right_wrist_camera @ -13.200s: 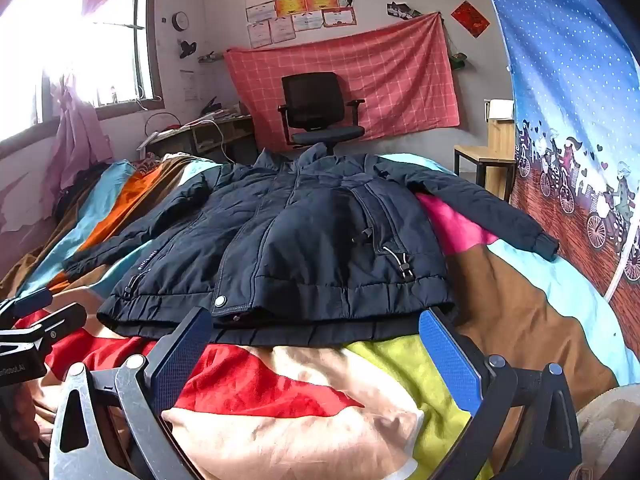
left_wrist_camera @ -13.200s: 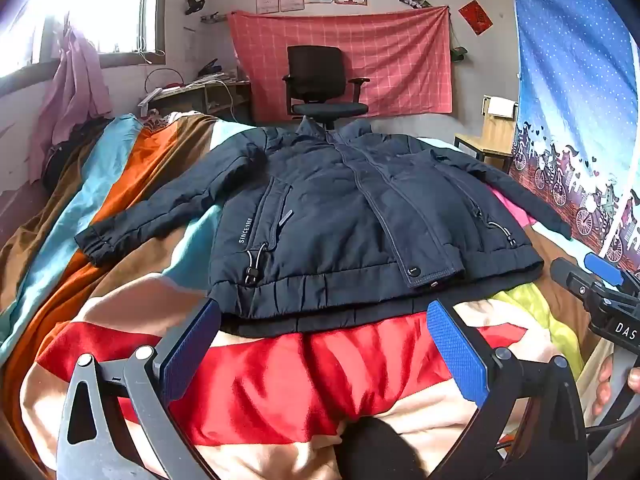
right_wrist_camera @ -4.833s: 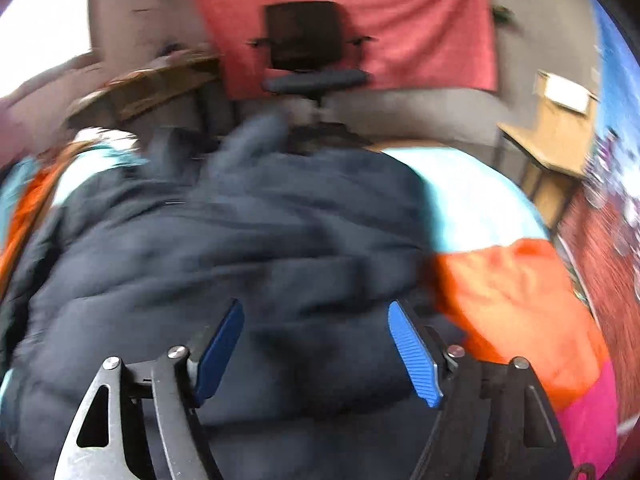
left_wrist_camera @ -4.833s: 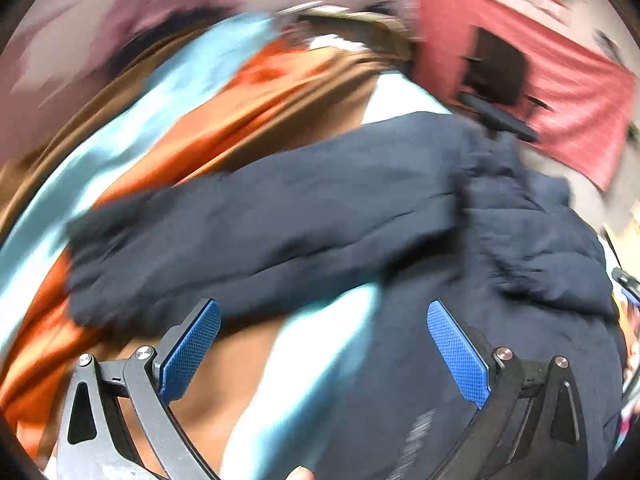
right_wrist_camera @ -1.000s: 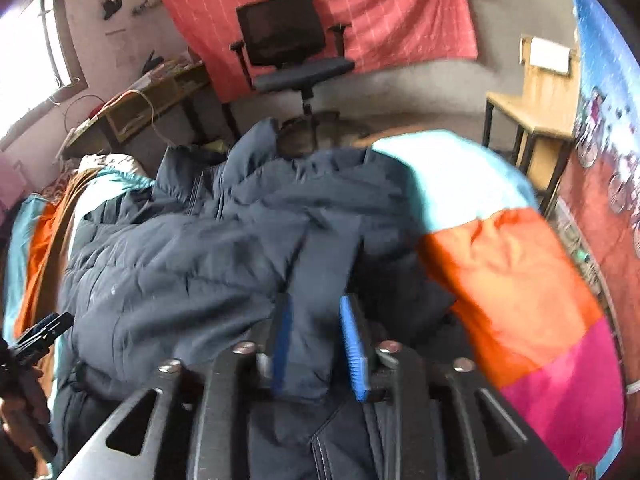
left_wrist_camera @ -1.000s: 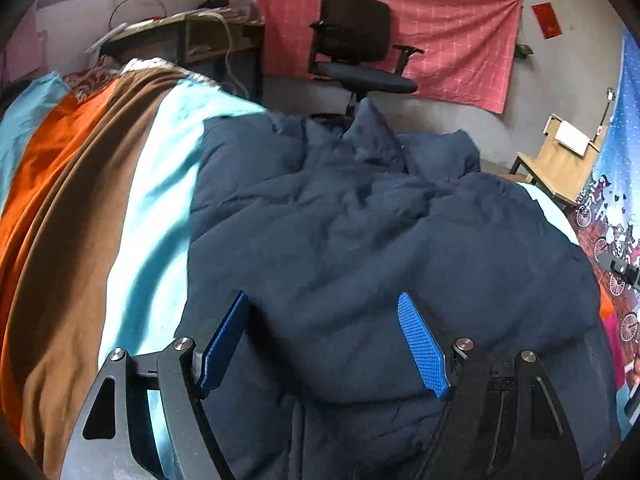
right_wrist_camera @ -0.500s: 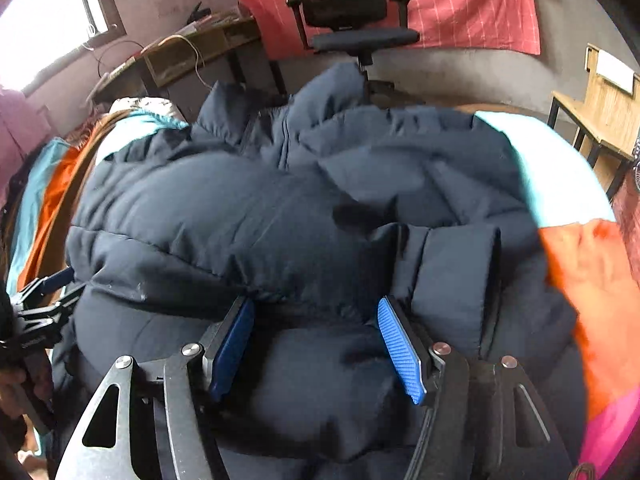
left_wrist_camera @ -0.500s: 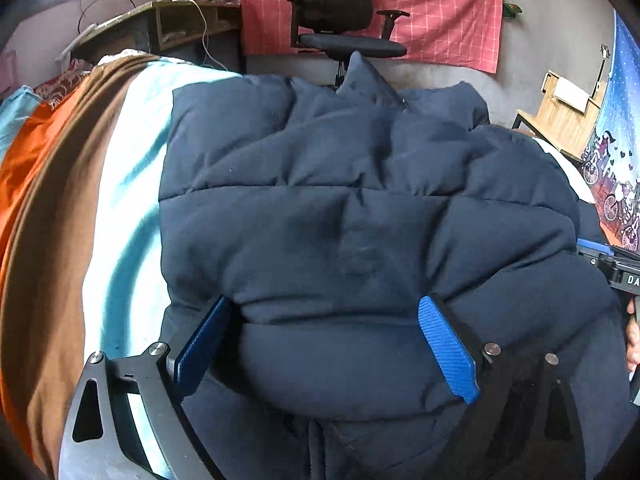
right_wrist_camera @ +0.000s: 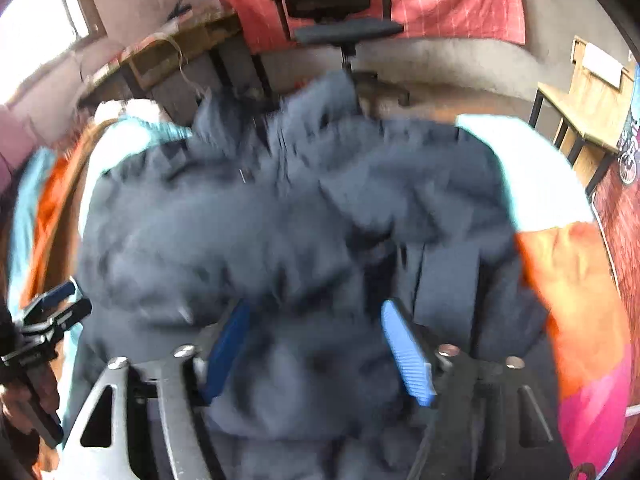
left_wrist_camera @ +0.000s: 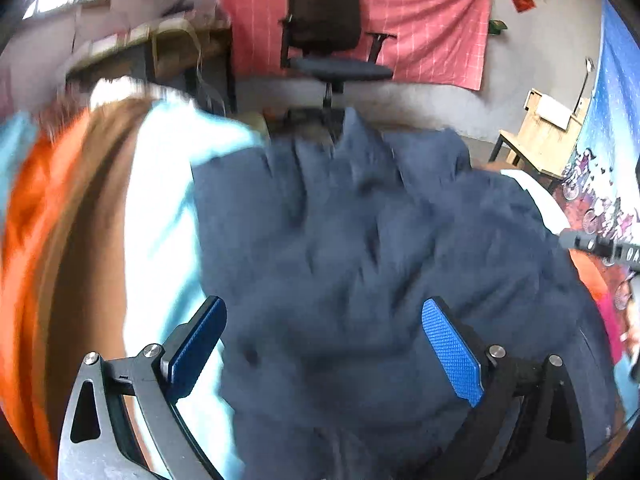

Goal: Fold large clothes

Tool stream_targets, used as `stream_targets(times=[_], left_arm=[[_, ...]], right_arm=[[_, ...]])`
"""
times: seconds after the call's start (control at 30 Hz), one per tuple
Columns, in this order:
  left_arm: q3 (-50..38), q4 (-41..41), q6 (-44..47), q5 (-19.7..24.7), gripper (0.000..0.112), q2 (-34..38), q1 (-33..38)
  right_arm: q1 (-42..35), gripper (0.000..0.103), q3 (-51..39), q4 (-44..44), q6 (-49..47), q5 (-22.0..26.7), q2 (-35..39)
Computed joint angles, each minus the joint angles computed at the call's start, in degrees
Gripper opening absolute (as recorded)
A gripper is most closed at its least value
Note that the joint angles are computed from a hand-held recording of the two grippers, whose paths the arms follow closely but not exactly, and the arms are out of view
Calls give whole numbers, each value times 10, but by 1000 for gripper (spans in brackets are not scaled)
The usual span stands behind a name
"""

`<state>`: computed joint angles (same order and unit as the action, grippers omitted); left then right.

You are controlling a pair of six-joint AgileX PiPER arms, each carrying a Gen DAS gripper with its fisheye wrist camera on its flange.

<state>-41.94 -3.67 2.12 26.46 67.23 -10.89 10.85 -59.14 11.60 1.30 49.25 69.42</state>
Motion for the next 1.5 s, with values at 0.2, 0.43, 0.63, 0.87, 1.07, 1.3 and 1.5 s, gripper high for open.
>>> stream_targets(times=[0.2, 0.43, 0.63, 0.87, 1.07, 1.3, 1.5], left_arm=[[-201, 62, -50, 43, 97, 151, 6], [-476, -26, -97, 100, 97, 378, 26], [-736, 78, -215, 199, 77, 563, -18], [-682, 24, -179, 140, 11, 581, -20], [-436, -130, -4, -5, 7, 413, 9], [-239, -341, 211, -43, 6, 223, 27], [-99, -428, 285, -12, 5, 68, 38]], right_arm=[[-9, 81, -180, 16, 11, 25, 118], [-34, 81, -389, 21, -14, 29, 320], [-68, 79, -574, 56, -5, 68, 493], [-96, 52, -684, 121, -2, 121, 600], [-122, 16, -431, 243, -161, -5, 443], [-138, 14, -208, 312, -321, -59, 230], [-135, 13, -16, 328, -410, -98, 27]])
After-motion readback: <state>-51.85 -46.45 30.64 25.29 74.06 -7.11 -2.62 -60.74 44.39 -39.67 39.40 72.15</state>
